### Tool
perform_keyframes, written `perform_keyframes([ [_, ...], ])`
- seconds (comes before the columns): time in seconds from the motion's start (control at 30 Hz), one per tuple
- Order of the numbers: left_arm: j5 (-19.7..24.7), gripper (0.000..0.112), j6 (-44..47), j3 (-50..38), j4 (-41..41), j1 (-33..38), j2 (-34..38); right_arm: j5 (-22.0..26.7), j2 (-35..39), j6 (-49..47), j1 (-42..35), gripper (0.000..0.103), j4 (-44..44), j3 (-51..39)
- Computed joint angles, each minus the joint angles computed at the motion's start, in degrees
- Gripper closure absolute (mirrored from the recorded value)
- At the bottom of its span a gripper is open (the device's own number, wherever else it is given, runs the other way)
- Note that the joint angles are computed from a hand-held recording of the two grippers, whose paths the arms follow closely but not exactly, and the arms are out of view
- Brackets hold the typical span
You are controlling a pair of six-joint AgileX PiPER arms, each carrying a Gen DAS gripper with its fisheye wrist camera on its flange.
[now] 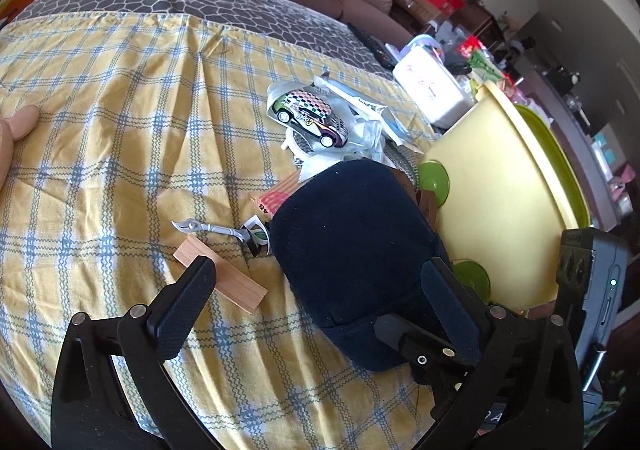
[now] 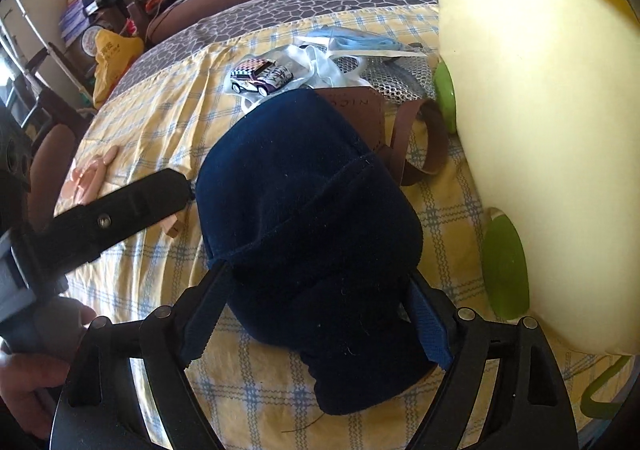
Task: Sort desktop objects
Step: 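Lift the navy beanie with both grippers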
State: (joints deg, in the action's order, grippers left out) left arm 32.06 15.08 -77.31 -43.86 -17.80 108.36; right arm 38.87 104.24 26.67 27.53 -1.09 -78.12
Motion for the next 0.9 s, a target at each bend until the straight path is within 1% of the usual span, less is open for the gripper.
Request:
perform_keyframes([
  [0.03, 0.07, 0.01, 0.11, -0.14, -0.23, -0.14, 0.07, 0.33, 0.31, 0.02, 0.1, 0.018, -0.36, -0.3],
  [0.1, 0.36, 0.01, 1.38, -0.07, -1.78, 0.06, 0.11, -0.11, 0.62, -1.99, -0.16, 0.019, 1.91, -0.26],
  [0.13, 0.51, 0.01, 2.05, 0.02, -2.72, 0.26, 0.13, 0.17, 0.62, -1.71, 0.1, 0.018, 1.46, -0.3],
  [0.2, 0.82, 0.01, 3.31, 0.25, -4.66, 0.65, 0.1, 1.5, 0.85, -2.63, 0.75, 0.015, 0.49, -1.11],
  [0.27, 1.12, 0.01, 3.97, 0.22, -5.91, 0.9, 0.23, 3.26, 1.57, -2.2, 2.21, 0.014, -2.69, -2.36],
  [0.37, 2.0, 0.01, 4.6, -0.25, -7.26, 1.03, 0.48, 4.67, 1.8, -2.54, 3.7, 0.013, -6.04, -2.79],
  [0.5, 2.66, 0.01, 4.08, -0.69, -6.87, 0.84, 0.65, 6.81, 1.29, -6.71, 3.98, 0.013, -5.64, -2.46],
  [0.57, 3.01, 0.01, 3.57, -0.93, -6.43, 0.76, 0.72, 7.4, 0.86, -8.69, 4.52, 0.013, -6.85, -1.94],
  [0.63, 3.15, 0.01, 2.88, -1.19, -5.8, 0.66, 0.87, 6.95, 0.11, -9.88, 4.94, 0.015, -8.61, -0.52],
  [0.67, 3.14, 0.01, 3.31, -1.08, -6.45, 0.75, 0.88, 6.72, -0.11, -10.63, 4.83, 0.017, -8.63, 0.02],
  [0.73, 3.4, 0.01, 4.16, -0.92, -8.07, 1.1, 1.0, 5.78, -0.49, -11.84, 4.36, 0.018, -7.61, 1.01],
  [0.83, 3.71, 0.01, 5.46, -0.39, -10.15, 1.68, 0.99, 7.17, -0.09, -13.26, 4.4, 0.019, -6.89, 0.01],
  [0.9, 4.23, 0.01, 5.78, -0.35, -10.63, 2.07, 1.0, 8.4, -0.18, -15.84, 4.56, 0.019, -6.34, -0.2],
])
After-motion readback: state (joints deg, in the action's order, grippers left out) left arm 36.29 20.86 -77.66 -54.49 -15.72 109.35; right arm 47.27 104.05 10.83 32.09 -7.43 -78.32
